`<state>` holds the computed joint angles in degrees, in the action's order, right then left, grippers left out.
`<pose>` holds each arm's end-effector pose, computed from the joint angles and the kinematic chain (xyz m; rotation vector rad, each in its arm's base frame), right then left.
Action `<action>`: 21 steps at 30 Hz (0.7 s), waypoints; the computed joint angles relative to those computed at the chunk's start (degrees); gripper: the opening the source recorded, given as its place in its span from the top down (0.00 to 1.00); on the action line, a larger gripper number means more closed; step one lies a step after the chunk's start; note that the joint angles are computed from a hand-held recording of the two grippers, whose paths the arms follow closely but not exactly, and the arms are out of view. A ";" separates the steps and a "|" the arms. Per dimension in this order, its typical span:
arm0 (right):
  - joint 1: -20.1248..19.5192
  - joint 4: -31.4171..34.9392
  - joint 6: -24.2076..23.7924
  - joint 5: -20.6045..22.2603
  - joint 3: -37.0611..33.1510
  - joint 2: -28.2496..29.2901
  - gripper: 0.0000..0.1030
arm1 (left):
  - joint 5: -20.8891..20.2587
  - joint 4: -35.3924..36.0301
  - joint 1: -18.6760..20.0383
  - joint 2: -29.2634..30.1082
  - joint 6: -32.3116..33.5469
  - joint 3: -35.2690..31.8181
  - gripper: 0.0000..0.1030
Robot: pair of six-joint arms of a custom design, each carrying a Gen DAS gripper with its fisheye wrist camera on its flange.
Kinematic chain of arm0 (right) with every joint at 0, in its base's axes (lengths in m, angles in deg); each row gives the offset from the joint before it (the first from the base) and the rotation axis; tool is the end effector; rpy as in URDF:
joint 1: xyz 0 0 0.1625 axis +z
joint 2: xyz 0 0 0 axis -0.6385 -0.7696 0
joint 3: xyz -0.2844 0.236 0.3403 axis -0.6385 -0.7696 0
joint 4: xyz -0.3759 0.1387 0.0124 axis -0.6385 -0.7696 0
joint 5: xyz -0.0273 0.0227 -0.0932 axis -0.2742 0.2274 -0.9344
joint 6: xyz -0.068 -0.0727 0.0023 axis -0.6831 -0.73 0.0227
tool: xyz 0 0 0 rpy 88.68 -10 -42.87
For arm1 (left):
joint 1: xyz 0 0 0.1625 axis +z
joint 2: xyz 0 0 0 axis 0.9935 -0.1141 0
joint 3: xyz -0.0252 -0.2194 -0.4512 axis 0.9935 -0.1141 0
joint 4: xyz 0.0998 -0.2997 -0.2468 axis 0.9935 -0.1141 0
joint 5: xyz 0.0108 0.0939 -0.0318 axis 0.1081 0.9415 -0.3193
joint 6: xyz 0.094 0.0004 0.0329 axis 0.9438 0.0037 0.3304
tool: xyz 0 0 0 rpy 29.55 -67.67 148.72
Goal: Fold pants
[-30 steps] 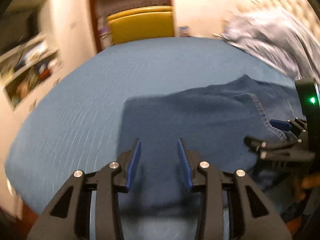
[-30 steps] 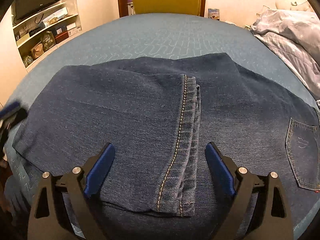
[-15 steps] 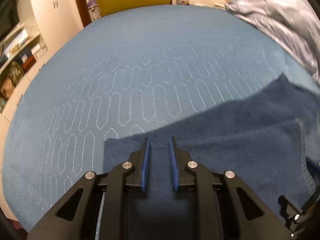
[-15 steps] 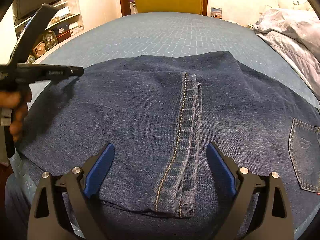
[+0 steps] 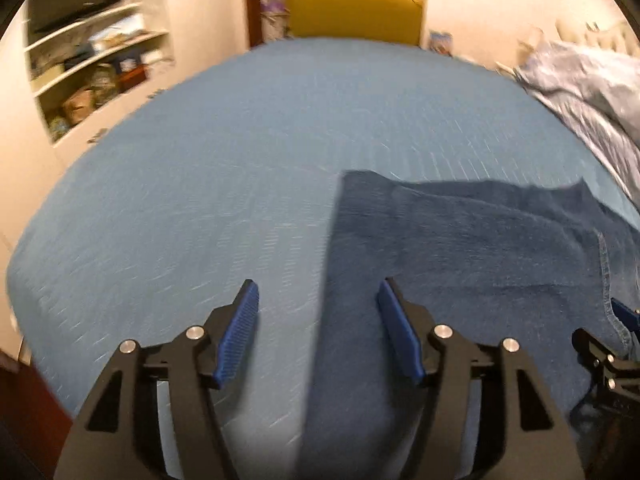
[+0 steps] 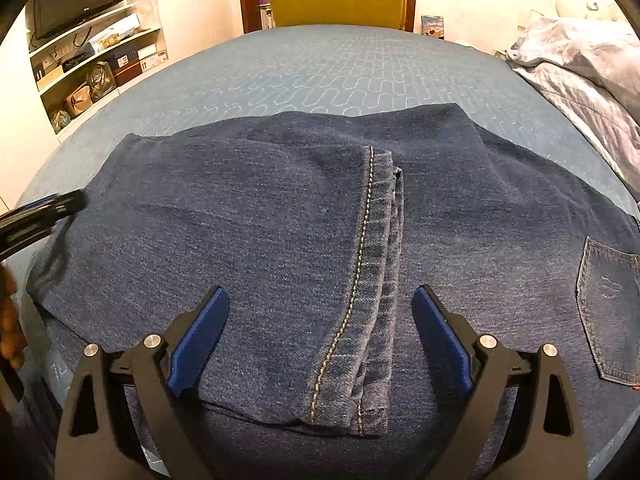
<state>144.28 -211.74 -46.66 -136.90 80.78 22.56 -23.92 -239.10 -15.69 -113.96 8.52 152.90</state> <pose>0.1939 -0.4867 -0.0286 0.2858 -2.2722 0.7994 -0.0043 -0.5510 0.1838 0.4385 2.2325 -0.8358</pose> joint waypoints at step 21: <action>3.48 31.13 14.16 -7.01 -12.82 -2.53 0.05 | -4.78 -7.72 1.36 -3.30 -5.72 11.48 0.18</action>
<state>147.76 -180.62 -32.50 -143.91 67.96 20.02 -28.70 -246.82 -14.34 -117.26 2.81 164.38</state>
